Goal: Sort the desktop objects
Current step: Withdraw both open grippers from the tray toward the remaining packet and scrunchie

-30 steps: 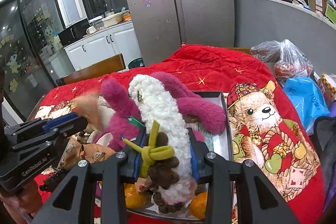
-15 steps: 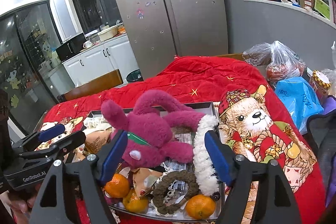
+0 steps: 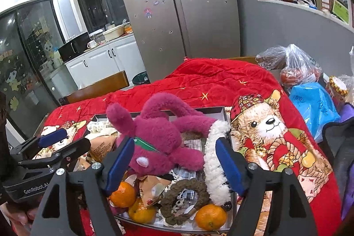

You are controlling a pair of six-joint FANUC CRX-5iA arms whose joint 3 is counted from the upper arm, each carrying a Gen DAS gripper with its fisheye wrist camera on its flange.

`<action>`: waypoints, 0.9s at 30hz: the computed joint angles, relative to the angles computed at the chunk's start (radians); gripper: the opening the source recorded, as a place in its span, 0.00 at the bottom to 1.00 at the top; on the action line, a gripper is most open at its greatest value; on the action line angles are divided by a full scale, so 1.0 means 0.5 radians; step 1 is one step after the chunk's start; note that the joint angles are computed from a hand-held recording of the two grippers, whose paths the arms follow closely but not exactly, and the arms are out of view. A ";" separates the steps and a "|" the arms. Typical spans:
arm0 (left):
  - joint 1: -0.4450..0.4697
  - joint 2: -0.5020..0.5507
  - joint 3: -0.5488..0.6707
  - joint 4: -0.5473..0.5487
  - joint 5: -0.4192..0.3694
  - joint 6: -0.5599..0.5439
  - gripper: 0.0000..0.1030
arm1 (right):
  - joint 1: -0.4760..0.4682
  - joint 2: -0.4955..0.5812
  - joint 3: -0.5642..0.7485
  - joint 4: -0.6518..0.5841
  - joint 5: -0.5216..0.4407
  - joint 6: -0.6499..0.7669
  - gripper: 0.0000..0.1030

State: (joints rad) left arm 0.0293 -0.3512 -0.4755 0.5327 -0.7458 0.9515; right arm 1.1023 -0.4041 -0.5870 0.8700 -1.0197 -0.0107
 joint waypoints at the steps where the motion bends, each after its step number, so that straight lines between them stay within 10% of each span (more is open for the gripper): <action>1: 0.007 -0.018 -0.003 0.011 -0.007 -0.006 0.82 | 0.008 0.000 0.003 0.012 -0.019 -0.006 0.76; 14: 0.297 -0.556 -0.137 0.247 -0.295 -0.189 0.83 | 0.391 -0.119 0.073 0.219 -0.438 -0.175 0.77; 27: 1.227 -1.082 -0.317 0.760 -1.256 -0.655 0.91 | 1.086 -0.107 0.166 0.389 -1.118 -0.348 0.79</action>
State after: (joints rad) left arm 0.6427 -0.8924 -0.6342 0.9129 -1.3737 0.6242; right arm 1.6453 -0.4575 -0.5042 1.0644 -1.5787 -0.1846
